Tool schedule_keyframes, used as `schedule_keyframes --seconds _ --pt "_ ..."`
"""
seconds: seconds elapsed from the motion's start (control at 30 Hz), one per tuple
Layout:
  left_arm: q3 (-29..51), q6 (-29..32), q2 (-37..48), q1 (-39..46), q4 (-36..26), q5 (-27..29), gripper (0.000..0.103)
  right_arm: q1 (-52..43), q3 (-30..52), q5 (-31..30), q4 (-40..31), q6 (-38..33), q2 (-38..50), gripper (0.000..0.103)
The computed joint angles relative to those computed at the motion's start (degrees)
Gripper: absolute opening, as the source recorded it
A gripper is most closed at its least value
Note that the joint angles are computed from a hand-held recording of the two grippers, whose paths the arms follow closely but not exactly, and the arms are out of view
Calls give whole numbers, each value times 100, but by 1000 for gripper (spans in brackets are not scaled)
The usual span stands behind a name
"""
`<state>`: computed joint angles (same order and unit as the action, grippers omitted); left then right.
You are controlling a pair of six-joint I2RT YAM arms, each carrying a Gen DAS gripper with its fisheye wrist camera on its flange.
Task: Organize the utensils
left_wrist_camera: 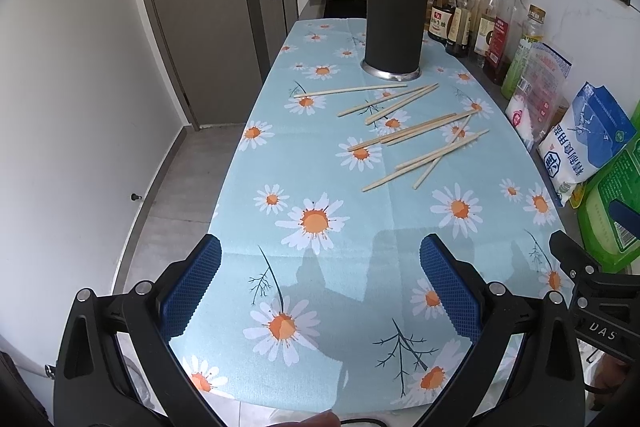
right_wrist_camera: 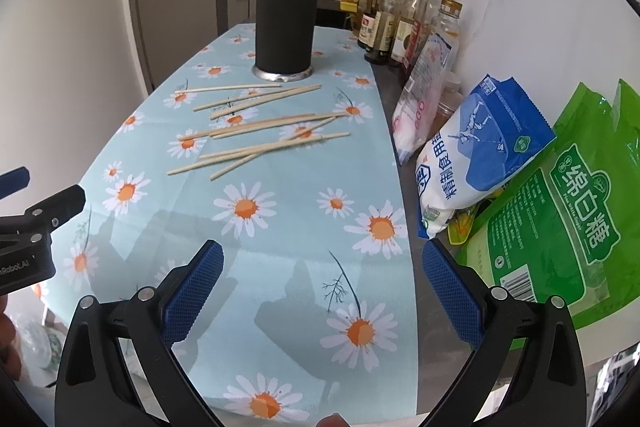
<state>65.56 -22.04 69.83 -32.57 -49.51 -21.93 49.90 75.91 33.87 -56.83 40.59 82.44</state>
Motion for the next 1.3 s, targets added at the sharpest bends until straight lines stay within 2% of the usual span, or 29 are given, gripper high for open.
schedule_keyframes --seconds 0.13,0.6,0.8,1.13,1.3 --pt "9 61 38 61 -3 48 97 -24 29 -43 -16 43 76 95" --pt "158 735 260 578 34 748 97 -73 503 -237 -409 294 639 95" --pt "436 1240 614 935 68 1109 97 -192 797 -357 -667 633 901 95" --pt "1077 2021 1461 1411 -8 1728 97 -321 1804 -391 -1325 972 1714 95" --pt "1521 2409 1946 1683 -129 2208 97 -401 2113 -474 -1385 1040 1993 95"
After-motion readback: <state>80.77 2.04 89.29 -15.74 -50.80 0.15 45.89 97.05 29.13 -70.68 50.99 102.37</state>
